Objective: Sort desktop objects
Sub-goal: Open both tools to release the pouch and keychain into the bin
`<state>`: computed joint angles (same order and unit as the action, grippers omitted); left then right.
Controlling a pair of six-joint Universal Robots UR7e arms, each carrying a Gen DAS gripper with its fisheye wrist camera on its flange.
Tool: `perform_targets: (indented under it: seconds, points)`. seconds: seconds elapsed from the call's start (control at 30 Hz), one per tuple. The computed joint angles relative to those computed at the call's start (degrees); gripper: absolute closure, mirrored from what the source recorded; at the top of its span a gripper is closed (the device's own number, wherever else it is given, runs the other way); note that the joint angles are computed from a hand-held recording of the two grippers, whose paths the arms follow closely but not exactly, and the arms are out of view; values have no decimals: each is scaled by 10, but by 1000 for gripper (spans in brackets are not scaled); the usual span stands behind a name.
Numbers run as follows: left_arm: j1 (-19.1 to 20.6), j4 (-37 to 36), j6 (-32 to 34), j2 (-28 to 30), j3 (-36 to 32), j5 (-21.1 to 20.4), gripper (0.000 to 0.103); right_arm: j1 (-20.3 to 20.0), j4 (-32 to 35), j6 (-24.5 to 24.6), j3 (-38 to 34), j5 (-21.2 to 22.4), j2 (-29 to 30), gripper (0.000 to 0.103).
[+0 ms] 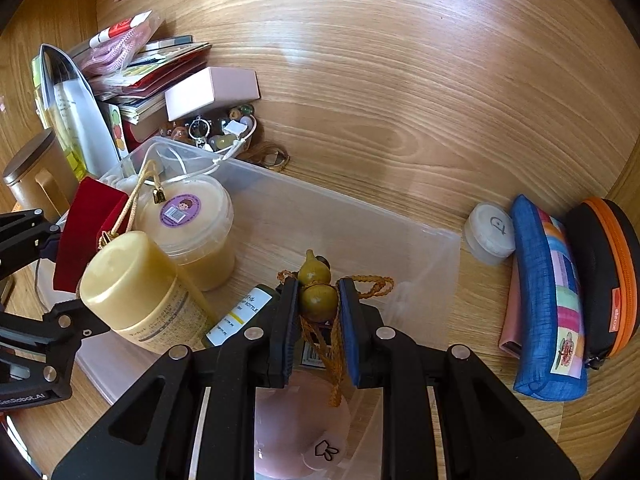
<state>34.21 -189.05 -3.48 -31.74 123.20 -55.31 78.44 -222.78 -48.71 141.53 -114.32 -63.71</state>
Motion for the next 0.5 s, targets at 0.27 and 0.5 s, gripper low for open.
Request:
perform_targets:
  seconds: [0.27, 0.5]
  points:
    - [-8, -4, -6, -5, 10, 14, 46, 1, -17, 0, 11, 3, -10, 76]
    - [-13, -16, -12, -19, 26, 14, 41, 9, -42, -1, 24, -1, -16, 71]
